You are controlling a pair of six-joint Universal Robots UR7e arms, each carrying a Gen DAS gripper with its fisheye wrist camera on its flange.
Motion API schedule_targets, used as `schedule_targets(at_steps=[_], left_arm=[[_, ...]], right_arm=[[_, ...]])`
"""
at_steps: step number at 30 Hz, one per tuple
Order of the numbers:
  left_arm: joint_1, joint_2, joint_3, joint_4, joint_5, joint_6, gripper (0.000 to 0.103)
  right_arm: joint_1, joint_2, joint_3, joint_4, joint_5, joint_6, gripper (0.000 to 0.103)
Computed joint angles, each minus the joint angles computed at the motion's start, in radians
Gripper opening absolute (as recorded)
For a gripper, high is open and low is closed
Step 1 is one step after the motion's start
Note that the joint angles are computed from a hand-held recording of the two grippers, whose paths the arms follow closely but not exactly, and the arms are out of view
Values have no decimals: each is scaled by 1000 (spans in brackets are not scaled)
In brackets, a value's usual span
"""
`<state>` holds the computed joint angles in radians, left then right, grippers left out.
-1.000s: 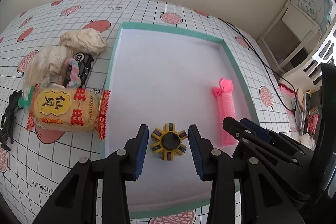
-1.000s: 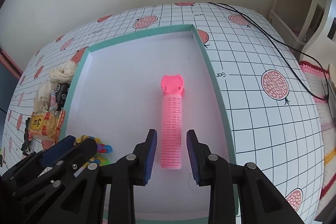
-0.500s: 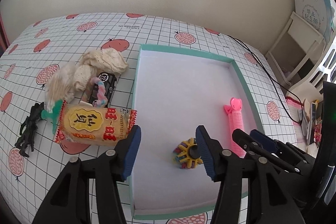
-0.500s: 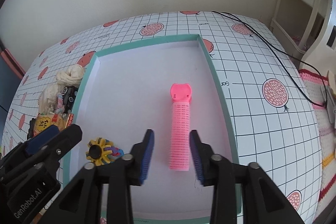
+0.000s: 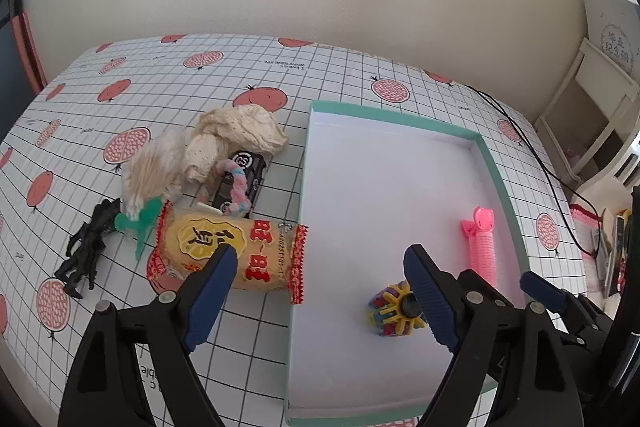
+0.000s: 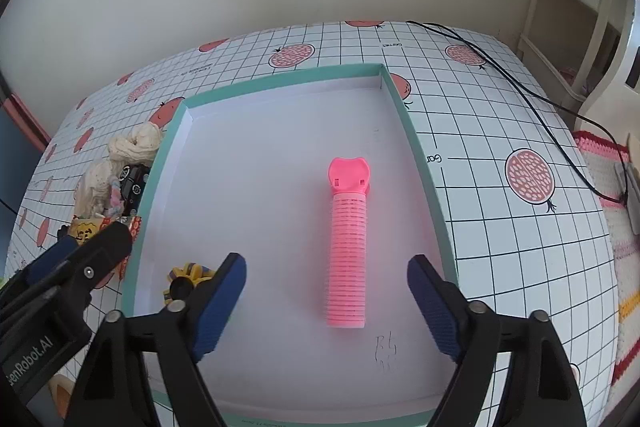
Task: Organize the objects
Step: 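Withdraw both open grippers from the tray back toward the pile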
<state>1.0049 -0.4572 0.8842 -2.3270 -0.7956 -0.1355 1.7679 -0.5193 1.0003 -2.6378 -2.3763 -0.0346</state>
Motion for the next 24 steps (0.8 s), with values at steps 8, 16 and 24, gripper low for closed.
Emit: schedule_targets(at_steps=[8,16,24], left_arm=[[3,0,7,-35,23,12,103],[5,-4,16,-69,29,22,103],[7,-5,7,-59,7,27,103]], right_arm=[[-2,0,5,-12,4,-3,103],[-1,2,5,-13,-1,-2,103],[2,5,-2,-14,-9,1,103]])
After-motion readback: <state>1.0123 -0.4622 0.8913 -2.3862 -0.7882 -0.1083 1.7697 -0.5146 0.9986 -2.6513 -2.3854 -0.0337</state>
